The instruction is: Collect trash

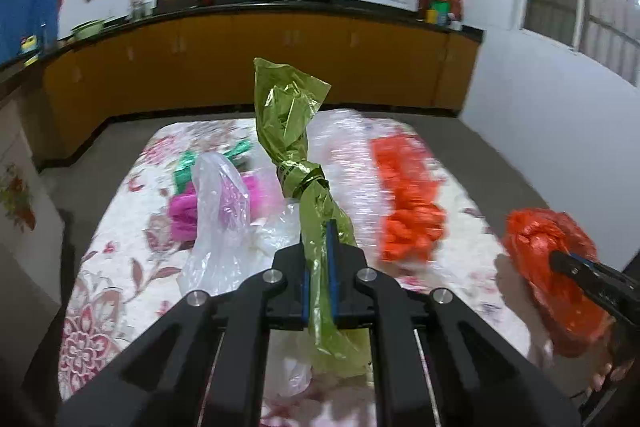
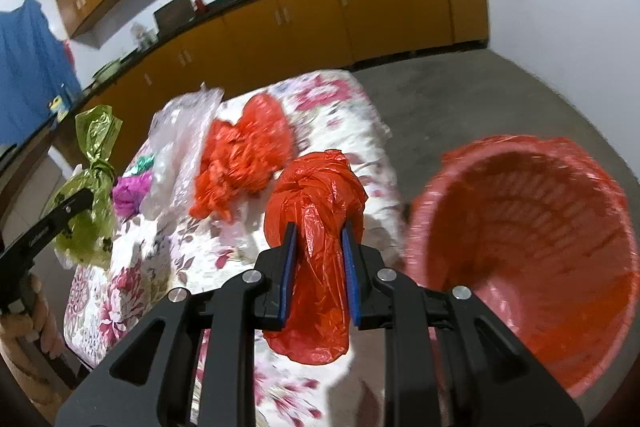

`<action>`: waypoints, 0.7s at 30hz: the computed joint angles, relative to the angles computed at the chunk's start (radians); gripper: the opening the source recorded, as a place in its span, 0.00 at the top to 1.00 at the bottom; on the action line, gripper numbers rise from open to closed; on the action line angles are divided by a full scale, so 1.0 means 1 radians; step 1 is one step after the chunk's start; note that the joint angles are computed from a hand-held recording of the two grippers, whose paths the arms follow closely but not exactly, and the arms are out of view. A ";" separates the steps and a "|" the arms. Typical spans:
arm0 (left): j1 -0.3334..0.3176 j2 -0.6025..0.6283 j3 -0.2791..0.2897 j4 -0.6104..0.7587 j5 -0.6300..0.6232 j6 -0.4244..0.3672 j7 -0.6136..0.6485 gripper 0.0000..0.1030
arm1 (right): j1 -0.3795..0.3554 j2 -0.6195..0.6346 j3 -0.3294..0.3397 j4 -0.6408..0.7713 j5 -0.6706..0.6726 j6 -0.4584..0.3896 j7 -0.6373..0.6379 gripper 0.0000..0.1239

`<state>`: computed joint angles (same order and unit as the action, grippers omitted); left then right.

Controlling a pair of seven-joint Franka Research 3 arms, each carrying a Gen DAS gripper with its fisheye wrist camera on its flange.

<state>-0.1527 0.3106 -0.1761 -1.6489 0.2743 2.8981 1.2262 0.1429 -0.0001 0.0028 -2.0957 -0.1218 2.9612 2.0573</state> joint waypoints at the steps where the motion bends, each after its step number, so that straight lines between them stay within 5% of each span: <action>1: 0.009 -0.005 -0.026 -0.005 -0.021 0.007 0.028 0.92 | -0.007 -0.021 -0.006 -0.020 -0.058 0.005 0.057 0.82; 7: 0.044 0.004 -0.155 -0.004 -0.184 0.021 0.210 0.92 | -0.145 -0.130 0.048 -0.103 -0.387 -0.024 0.393 0.82; 13: 0.014 0.048 -0.227 0.030 -0.282 0.032 0.344 0.92 | -0.239 -0.196 0.088 -0.156 -0.469 -0.046 0.501 0.82; 21: -0.109 0.058 -0.084 0.022 -0.145 0.087 0.229 0.92 | -0.252 -0.194 0.091 -0.175 -0.402 -0.028 0.448 0.82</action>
<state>-0.2619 0.3688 -0.2599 -1.6273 0.1289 2.9852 1.4556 -0.1089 -0.1937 0.0937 -2.2710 -0.5237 2.9327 2.5049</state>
